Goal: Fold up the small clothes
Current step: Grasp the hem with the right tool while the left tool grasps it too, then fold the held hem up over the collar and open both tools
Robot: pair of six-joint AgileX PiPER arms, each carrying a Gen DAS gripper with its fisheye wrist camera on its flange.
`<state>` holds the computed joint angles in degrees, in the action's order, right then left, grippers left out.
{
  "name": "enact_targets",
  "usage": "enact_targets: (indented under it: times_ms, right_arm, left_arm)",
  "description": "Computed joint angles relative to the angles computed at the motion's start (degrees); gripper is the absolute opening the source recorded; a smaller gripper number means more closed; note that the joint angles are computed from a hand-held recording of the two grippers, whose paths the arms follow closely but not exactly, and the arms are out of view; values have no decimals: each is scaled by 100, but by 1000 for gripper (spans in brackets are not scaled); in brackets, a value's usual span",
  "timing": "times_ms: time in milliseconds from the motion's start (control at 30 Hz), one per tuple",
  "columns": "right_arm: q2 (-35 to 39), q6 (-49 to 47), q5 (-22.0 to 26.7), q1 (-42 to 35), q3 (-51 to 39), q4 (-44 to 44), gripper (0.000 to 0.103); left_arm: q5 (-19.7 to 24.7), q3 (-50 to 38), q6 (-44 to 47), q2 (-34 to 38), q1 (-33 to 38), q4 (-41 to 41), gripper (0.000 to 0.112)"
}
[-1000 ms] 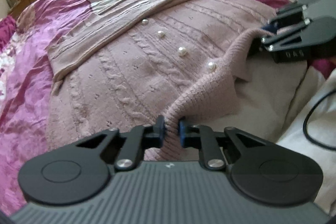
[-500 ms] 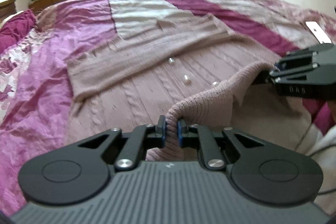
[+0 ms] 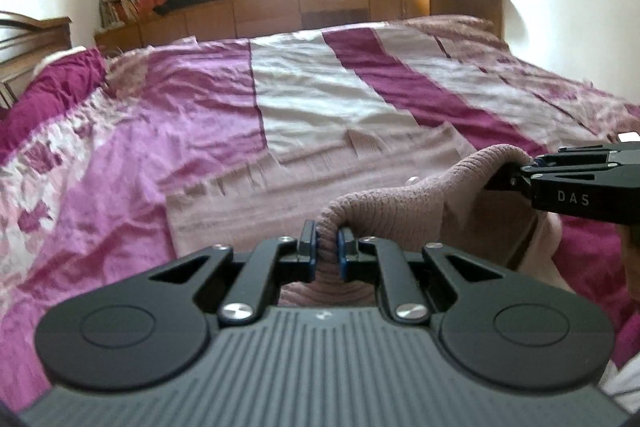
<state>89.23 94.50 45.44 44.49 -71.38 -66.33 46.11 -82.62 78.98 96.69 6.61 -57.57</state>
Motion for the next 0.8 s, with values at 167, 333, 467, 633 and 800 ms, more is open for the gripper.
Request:
enact_targets:
  times_ms: [167,333,467,633,800]
  right_arm:
    - [271,-226,-319,-458,-545,-6,12]
    - [708,-690,-516,-921,-1358,61,12]
    - [1156,-974,-694,-1293,-2036,251,12]
    - [1958,-1404,-708,-1691,-3001,582,12]
    - [2957,-2037,-486,-1936,-4016,897,12]
  left_arm:
    - [-221,-611,-449,309,-207,80,12]
    - [-426,-1404,-987,761,-460,211,12]
    - [-674,-2062,-1344,1207,-701,408,12]
    - [-974,-2947,-2006,1916,-1033,966,12]
    - [-1107,-4029,-2978,2860,-1335,1901,12]
